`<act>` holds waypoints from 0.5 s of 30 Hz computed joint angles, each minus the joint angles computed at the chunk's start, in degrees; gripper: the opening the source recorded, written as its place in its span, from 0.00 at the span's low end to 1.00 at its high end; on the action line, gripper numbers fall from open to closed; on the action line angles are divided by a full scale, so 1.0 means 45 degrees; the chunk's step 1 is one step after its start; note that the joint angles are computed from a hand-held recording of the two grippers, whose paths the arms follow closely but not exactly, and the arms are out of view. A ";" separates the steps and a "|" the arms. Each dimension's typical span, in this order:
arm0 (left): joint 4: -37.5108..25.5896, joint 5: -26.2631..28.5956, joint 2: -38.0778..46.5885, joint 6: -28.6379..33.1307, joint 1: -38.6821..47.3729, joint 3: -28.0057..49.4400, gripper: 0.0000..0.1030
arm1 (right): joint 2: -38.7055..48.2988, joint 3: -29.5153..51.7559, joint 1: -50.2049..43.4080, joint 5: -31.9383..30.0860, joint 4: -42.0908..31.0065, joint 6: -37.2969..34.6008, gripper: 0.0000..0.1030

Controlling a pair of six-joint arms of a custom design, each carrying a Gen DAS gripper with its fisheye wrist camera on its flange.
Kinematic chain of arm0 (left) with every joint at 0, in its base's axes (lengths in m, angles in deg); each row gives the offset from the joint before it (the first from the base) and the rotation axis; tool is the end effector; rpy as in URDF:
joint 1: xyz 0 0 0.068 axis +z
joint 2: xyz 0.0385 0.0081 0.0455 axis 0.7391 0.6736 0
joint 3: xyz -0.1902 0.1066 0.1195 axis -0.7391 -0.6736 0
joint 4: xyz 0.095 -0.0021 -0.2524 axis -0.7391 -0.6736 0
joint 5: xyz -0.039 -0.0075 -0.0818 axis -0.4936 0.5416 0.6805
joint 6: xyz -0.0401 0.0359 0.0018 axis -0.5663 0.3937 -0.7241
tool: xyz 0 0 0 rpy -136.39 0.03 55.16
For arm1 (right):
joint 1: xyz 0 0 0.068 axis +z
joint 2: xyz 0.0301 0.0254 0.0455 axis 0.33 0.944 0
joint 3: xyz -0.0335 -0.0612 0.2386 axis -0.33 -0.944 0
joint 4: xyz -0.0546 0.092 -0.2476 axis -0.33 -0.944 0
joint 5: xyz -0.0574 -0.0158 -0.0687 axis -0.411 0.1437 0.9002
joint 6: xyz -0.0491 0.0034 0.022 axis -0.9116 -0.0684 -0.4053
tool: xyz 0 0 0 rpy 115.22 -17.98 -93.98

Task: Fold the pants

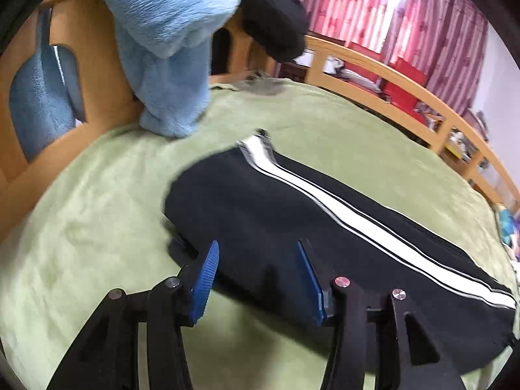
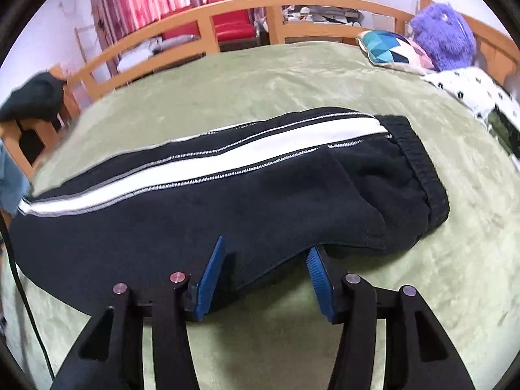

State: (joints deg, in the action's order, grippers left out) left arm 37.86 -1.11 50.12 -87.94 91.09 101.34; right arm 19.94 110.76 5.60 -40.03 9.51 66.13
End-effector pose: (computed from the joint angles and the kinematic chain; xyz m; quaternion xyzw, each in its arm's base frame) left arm 0.2179 0.1999 0.1663 -0.3691 0.8406 0.0627 0.3913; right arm 0.3943 -0.0841 0.1764 -0.0541 0.9380 0.0755 0.3341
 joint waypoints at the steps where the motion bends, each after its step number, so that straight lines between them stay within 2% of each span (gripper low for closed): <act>1: 0.0252 -0.0009 0.0464 -0.0010 0.0163 0.0253 0.46 | -0.0111 -0.0103 0.0007 0.0103 -0.0110 -0.0180 0.51; 3: 0.0872 0.0216 0.1551 0.0157 0.0745 0.0886 0.46 | -0.0131 -0.0050 -0.0260 -0.0151 -0.0912 -0.0860 0.51; 6: 0.1383 0.0164 0.3442 0.0343 0.1404 0.2310 0.46 | -0.1068 -0.1382 -0.0851 -0.0030 -0.0291 -0.1376 0.51; 10: 0.0912 0.1309 0.5494 0.0392 0.1894 0.4011 0.47 | -0.2015 -0.2502 -0.1472 -0.0455 0.0625 -0.0927 0.52; 11: 0.1025 0.1768 0.5862 0.0246 0.2019 0.4222 0.47 | -0.2020 -0.2501 -0.1487 -0.0497 0.0655 -0.0748 0.55; 15: 0.0717 0.2834 0.6794 -0.0075 0.2166 0.4877 0.45 | -0.1671 -0.2276 -0.1062 -0.0182 0.0693 -0.0262 0.56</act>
